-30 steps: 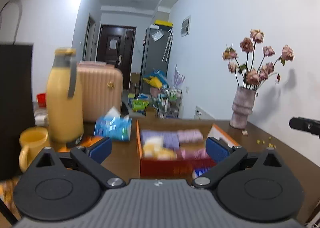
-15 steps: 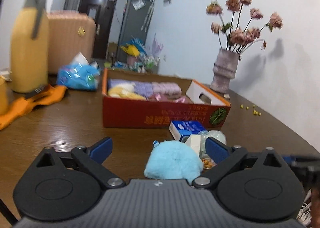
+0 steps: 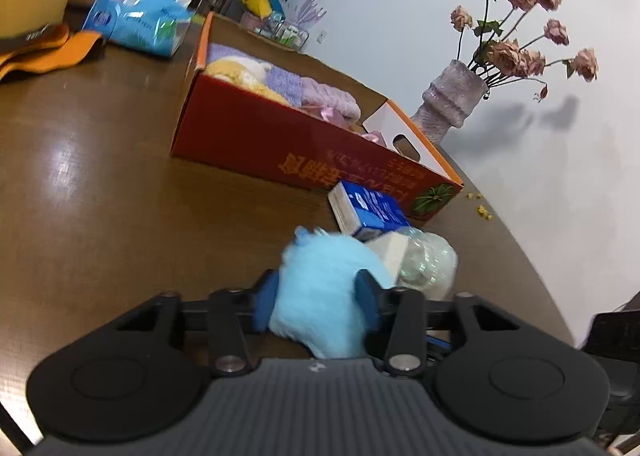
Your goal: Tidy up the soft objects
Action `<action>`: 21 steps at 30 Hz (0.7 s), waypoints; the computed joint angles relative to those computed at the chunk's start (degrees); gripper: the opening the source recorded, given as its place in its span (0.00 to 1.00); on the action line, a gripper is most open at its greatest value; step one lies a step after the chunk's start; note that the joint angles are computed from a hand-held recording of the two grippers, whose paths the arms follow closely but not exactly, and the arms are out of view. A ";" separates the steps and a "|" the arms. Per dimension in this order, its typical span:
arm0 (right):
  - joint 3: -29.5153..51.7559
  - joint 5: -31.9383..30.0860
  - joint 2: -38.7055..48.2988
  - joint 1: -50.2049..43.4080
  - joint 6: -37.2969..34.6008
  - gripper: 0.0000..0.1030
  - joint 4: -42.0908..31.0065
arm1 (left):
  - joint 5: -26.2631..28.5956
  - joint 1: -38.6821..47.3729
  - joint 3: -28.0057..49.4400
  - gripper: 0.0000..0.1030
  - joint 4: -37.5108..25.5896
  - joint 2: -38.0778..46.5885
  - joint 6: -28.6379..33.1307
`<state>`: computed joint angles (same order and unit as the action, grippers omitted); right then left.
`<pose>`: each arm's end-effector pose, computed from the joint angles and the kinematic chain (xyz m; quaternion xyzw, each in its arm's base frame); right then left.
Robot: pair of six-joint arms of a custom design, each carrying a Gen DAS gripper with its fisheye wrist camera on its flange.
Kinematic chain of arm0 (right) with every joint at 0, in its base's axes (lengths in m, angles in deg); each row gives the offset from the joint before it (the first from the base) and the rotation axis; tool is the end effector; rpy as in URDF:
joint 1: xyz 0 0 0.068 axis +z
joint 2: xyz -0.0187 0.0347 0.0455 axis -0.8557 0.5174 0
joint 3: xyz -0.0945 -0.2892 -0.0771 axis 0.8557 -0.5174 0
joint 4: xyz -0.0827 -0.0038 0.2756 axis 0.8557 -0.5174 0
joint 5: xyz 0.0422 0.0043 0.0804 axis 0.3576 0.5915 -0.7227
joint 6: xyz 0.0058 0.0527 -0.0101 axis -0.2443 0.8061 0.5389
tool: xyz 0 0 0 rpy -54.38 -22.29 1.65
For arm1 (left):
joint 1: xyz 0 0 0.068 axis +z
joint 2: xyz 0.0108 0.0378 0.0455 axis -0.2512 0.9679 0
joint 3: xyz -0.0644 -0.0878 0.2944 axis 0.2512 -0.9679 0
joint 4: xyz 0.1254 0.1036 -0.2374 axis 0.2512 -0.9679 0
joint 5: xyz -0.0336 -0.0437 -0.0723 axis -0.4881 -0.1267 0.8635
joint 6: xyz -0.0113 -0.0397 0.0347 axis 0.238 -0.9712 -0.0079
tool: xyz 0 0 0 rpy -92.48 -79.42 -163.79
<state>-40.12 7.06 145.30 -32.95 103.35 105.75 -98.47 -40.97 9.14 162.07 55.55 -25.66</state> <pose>0.2833 0.1584 0.0056 -0.1865 0.8455 0.3878 0.3162 0.2131 -0.0994 0.0180 -0.1827 0.8619 -0.2156 0.4210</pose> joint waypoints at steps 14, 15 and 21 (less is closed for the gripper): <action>-15.57 -5.67 -6.32 -10.23 -12.32 0.32 7.10 | -24.76 -31.85 -5.73 0.56 -11.00 -9.06 -18.02; -15.61 -6.45 -6.14 -11.00 -12.04 0.33 7.31 | -24.23 -30.83 -5.15 0.56 -12.97 -9.67 -18.43; -13.29 -8.46 -5.22 -10.50 -10.85 0.40 4.96 | -26.15 -28.16 -3.79 0.56 -17.32 -9.75 -19.92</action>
<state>-53.41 -1.40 140.08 -43.45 92.50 110.72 -124.62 -69.12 5.35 144.75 45.80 -45.58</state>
